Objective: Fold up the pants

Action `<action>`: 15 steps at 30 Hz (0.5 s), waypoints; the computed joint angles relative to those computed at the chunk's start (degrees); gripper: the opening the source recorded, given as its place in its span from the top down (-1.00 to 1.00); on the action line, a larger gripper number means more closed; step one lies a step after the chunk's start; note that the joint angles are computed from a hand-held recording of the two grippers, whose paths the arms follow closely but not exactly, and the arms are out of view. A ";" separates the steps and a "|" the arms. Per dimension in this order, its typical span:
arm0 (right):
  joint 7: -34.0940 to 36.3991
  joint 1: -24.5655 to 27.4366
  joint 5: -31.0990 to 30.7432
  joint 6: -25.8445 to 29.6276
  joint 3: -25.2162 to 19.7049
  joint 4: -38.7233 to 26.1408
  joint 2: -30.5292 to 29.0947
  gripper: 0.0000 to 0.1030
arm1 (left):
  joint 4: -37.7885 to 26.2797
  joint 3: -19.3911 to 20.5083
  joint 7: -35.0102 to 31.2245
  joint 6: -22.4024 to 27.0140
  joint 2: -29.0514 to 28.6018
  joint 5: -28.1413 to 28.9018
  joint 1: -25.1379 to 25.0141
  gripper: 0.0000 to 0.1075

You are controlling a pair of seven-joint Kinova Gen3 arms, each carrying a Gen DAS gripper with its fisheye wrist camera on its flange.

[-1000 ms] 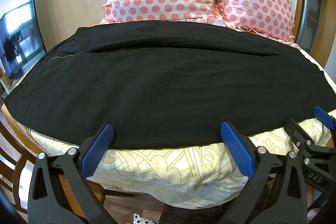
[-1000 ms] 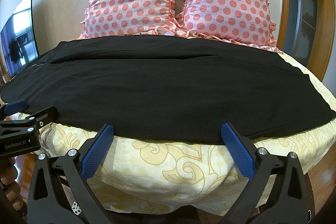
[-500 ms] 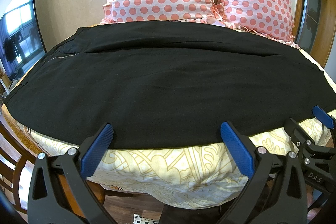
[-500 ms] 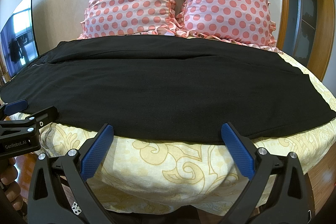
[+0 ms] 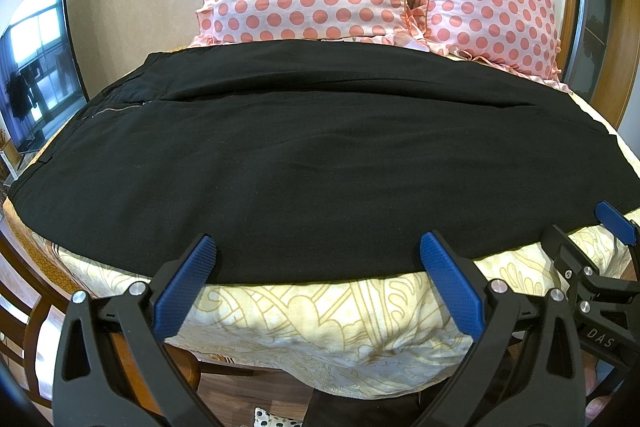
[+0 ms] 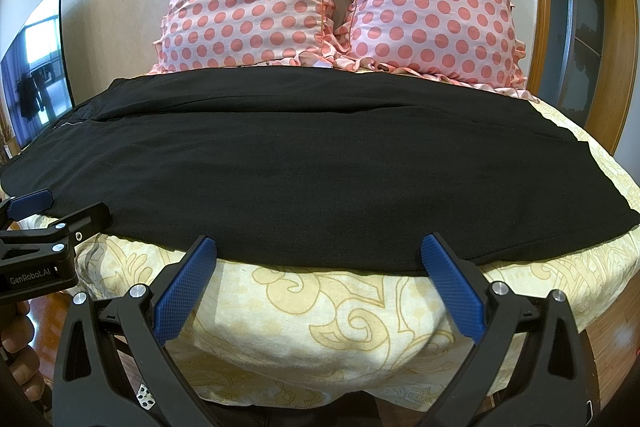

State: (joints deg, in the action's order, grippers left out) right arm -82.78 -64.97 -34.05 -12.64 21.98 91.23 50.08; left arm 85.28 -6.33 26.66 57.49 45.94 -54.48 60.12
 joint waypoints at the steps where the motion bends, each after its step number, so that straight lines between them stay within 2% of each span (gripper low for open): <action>1: 0.03 0.01 -0.02 0.00 -0.01 0.00 0.00 -0.97 | 0.00 0.01 0.00 0.00 0.00 -0.01 -0.01 -0.88; 15: 0.39 0.07 -0.33 -0.08 -0.16 -0.06 0.02 -0.97 | 0.01 0.04 0.09 0.06 0.02 -0.09 0.00 -0.88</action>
